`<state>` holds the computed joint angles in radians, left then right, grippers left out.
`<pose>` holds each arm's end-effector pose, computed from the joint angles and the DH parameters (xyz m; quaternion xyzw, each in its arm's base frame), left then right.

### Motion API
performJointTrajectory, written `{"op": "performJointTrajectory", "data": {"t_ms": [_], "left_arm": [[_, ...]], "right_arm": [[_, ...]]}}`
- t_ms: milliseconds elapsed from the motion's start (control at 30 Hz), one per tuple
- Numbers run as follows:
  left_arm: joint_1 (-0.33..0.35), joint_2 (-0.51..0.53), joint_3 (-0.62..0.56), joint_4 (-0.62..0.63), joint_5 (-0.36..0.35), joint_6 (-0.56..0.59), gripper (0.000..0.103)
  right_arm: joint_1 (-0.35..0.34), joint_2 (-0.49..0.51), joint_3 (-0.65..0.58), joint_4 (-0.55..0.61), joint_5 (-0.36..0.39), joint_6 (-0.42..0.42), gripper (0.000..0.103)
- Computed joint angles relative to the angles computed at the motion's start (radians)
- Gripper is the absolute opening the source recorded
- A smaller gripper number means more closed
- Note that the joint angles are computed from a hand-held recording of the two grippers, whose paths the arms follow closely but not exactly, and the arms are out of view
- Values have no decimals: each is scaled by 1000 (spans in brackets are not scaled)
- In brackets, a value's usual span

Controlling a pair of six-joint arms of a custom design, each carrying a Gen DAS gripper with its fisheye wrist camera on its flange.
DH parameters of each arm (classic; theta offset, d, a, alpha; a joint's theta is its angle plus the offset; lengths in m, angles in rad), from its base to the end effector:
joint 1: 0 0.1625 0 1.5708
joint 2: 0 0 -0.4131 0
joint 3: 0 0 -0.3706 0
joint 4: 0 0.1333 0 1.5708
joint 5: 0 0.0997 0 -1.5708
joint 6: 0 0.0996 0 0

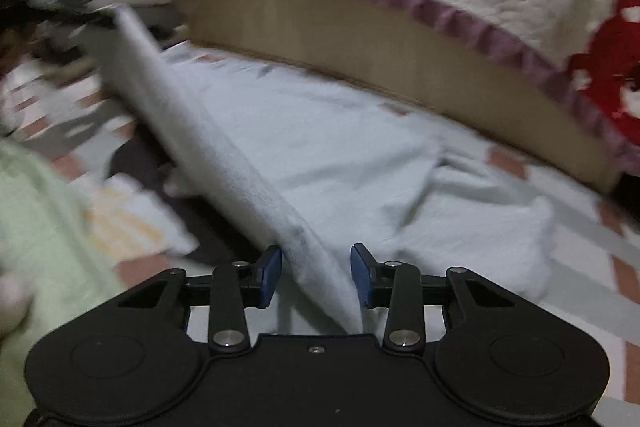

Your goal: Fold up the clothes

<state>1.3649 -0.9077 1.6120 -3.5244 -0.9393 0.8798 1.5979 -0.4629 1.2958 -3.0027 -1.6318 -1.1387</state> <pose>0.0563 -0.6701 0.3173 0.2428 0.7540 -0.4414 0.4215 0.1477 -0.7536 0.0469 0.5182 -0.8023 0.2351 0.1804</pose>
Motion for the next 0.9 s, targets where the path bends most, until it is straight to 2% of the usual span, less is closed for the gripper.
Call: {"op": "performJointTrajectory", "data": {"t_ms": [67, 133, 167, 267, 300, 333, 367, 400, 433, 500, 600, 667, 733, 800, 833, 867, 900], "left_arm": [[2, 3, -5, -3, -1, -7, 3], [5, 5, -11, 3, -5, -27, 3], [6, 8, -16, 4, -4, -31, 3], [7, 12, -19, -3, -5, -40, 3], [7, 11, -18, -5, -7, -46, 3], [7, 10, -17, -7, -9, -51, 3], [7, 11, -17, -11, -8, -53, 3], [7, 12, -17, -14, -5, -53, 3], [9, 12, -17, -13, -3, -55, 3], [15, 6, -11, -2, -2, -82, 3], [22, 7, -5, 4, 6, -113, 4], [25, 10, -1, -2, 10, -115, 4], [27, 11, 3, -3, 10, -121, 4], [30, 10, 6, -3, 10, -126, 4], [30, 10, 8, -7, 13, -124, 4], [31, 11, 10, -14, 16, -122, 4], [32, 11, 15, -22, 15, -118, 4]], "right_arm": [[-1, -5, 9, 35, -13, -37, 44], [0, 2, 6, 58, -34, -68, 52], [-4, 7, 18, 16, -15, -87, 58], [0, 33, 3, -53, -19, -121, 57], [3, 46, -4, -93, -23, -141, 48], [5, 56, -12, -124, -24, -156, 32], [7, 53, -21, -112, -11, -134, 1], [9, 50, -31, -101, 3, -109, 5], [11, 49, -42, -95, 21, -76, 5], [11, 45, -53, -76, 39, -63, 5], [10, 46, -54, -40, 9, -123, 6], [8, 47, -43, -40, -14, -162, 10], [4, 52, -28, -59, -19, -182, 22], [-3, 67, -13, -133, -6, -188, 50], [-8, 78, -7, -186, 7, -186, 56], [-12, 86, -8, -218, 16, -180, 59], [-11, 88, -20, -207, 11, -150, 49]]}}
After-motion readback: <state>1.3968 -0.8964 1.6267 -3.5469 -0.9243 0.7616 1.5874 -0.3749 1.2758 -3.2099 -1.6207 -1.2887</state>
